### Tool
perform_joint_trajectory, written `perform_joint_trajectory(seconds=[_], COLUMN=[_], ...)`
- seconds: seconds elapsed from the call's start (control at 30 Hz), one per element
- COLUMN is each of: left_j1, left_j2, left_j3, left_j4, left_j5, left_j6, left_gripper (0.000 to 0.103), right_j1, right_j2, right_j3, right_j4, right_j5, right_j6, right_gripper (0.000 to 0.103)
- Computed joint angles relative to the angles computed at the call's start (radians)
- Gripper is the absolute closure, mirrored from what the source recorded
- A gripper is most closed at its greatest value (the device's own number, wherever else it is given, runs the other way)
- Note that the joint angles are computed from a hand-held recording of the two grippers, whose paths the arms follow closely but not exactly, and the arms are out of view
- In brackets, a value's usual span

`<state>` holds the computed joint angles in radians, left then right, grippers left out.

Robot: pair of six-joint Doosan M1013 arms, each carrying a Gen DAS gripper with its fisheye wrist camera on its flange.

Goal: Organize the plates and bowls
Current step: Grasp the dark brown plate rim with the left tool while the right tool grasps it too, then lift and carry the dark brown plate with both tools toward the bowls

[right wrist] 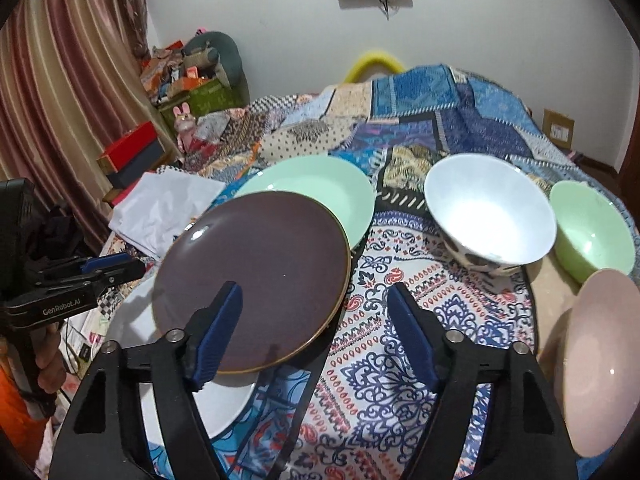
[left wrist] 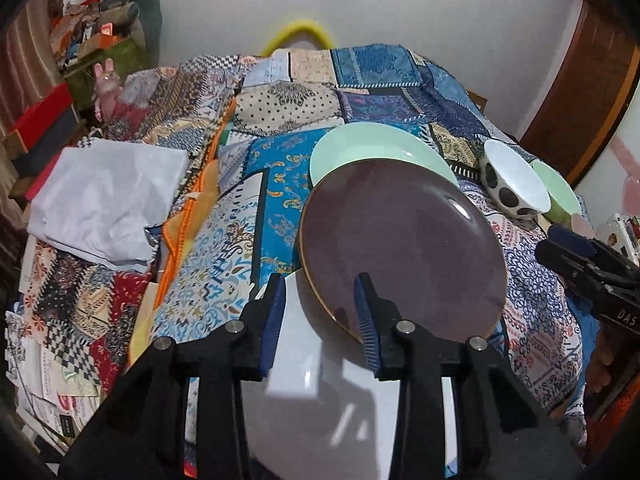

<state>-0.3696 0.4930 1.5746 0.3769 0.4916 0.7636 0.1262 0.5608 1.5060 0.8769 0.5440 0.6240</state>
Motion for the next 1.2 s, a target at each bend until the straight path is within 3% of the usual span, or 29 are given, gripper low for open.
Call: perform_joint_trajectory(seconds=[0.53,0.87,1.0,1.2], left_j1=[0.05,0.065,0.075,0.064], left_j2=[0.073,0.093,0.094,0.087], left_j3=[-0.082,-0.097,-0.097,-0.089], left_j4=[-0.291,-0.38,-0.434,-0.375], left_j5=[0.021,0.018,0.009,0.01], left_j6=[0.289,0.358,0.389,0.335], left_gripper=[0.071,0.075,0.077,0.077], right_j1=[0.012,0.012,0.016,0.018], right_j2=[0.09,0.115,0.116,0.112], right_j3=[-0.119,-0.155,-0.156,-0.152], right_j4=[-0.208,-0.211,-0.215,-0.222], right_j5=[0.114,0.173,0.17,0.163], right_j6=[0.24,0.255,0.25,0.252], right_gripper=[0.054,0.073,0.075,0.076])
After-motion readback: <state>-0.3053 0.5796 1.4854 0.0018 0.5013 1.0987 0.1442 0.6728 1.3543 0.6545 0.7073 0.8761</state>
